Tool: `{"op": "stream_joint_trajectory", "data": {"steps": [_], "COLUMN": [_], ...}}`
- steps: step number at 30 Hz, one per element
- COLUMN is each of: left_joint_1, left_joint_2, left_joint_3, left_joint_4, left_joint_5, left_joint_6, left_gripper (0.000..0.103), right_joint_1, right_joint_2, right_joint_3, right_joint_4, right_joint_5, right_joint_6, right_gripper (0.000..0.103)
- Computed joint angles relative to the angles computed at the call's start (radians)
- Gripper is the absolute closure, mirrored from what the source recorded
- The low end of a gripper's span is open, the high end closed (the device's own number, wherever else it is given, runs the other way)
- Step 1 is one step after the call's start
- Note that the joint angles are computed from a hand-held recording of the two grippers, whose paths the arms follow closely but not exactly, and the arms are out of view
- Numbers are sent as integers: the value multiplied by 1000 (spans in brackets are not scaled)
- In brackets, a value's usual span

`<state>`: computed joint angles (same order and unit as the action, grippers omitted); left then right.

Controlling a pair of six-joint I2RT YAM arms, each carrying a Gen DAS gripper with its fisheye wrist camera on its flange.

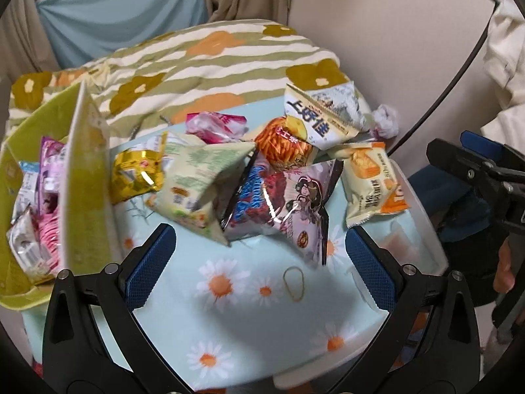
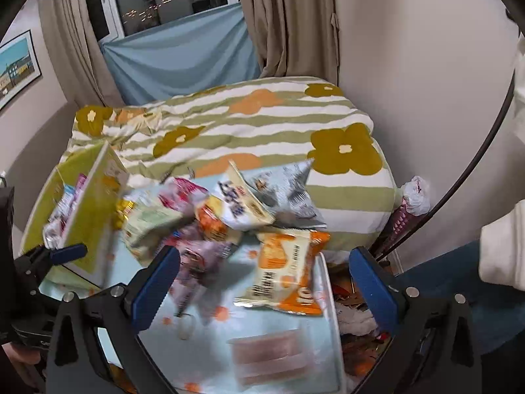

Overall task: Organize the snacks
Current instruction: 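Grasp a purple Sponge crunch bag with the left tool while the right tool grasps an orange cake pack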

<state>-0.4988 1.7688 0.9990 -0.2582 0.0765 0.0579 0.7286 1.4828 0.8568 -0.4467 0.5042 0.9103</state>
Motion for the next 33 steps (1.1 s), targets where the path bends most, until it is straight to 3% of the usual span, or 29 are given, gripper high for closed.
{"op": "stream_joint_trajectory", "data": {"steps": [5,13,17,24,33], "left_joint_1": [-83,-154,-155,-154,-160], "left_joint_2": [99,236,285,374,356], "left_joint_3": [12,60,92,168,145], "left_joint_4": [107,188,188,163,170], "left_joint_5": [-90,-213,-228,-253,-267], "left_joint_6": [-4,8,-4,-5,7], "left_gripper": [0,0,0,11,21], "right_joint_1": [-75,-152,-159,-175,-162], "right_joint_2": [0,53,96,181,282], "right_joint_3": [-147,-245,-248,-217,-149], "right_joint_4": [190,367,413,460,473], "right_joint_5": [-81,-174,-176,-168,-166], "right_joint_6": [-99,-163,-185,-237,-287], "right_gripper": [0,1,1,3,10]}}
